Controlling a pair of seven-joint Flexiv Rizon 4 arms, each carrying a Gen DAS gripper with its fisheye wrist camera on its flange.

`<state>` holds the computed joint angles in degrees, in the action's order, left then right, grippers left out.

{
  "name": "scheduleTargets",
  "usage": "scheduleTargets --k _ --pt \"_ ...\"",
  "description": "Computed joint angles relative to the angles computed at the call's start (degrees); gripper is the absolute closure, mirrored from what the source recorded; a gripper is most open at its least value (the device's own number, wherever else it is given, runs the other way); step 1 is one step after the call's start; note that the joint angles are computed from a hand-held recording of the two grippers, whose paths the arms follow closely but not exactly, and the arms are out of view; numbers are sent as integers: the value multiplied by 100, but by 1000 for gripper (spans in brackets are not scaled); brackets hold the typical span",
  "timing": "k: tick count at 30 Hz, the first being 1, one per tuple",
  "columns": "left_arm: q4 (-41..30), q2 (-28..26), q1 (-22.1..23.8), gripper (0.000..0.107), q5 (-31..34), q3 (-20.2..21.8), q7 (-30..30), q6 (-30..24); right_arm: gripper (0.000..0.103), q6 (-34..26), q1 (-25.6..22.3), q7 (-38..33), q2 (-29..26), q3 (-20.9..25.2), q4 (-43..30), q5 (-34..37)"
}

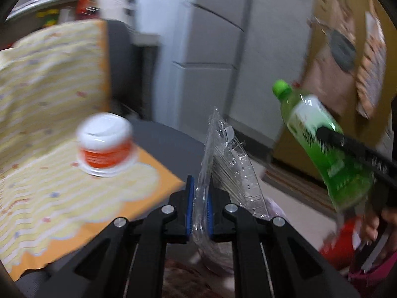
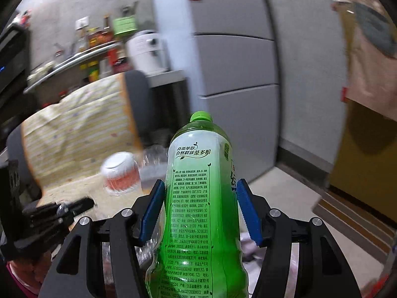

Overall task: Collect trash
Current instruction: 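Carry the container and bottle to the bin and open the left tool, then open the right tool over the bin to drop the green bottle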

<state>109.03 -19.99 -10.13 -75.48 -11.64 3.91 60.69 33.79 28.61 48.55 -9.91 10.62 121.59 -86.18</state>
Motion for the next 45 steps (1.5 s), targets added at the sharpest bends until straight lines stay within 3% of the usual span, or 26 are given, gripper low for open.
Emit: scheduleTargets --k 4,10,12,13,14,19,26,27,28,29,40,45 --pt "-41 -177 -115 99 1187 16 -511 -362 43 -218 -26 344 229 94 367 202" --pt "-230 -495 -258 99 2296 -143 -1028 -453 43 -192 -136 674 384 142 664 235" --pt "-328 -624 -302 82 2516 -235 -1209 -345 43 -178 -172 711 421 156 754 292" --pt "-393 -689 -322 53 2627 -274 -1299 -284 43 -146 -194 726 436 159 804 316" --pt "-382 -715 -292 45 2592 -364 -1260 -165 43 -113 -209 732 433 159 822 329" --pt "-310 -751 -127 45 2420 -607 -1201 292 43 134 -288 813 297 97 841 362" --pt "-136 -549 201 45 1446 -796 -799 944 39 -72 -188 859 -8 18 708 261" --pt "-125 -518 241 44 1296 -787 -735 1000 36 -122 -181 843 -79 -12 687 224" --pt "-110 -486 248 44 1193 -762 -706 1034 25 -123 -185 721 -140 -22 651 359" --pt "-117 -474 261 44 1096 -732 -675 1054 24 -133 -179 641 -177 -28 617 478" --pt "-182 -468 317 43 476 -494 -529 1413 24 248 -108 284 -326 -124 239 152" --pt "-194 -503 370 41 317 -375 -483 1653 24 967 -170 5 -645 -272 -233 -324"
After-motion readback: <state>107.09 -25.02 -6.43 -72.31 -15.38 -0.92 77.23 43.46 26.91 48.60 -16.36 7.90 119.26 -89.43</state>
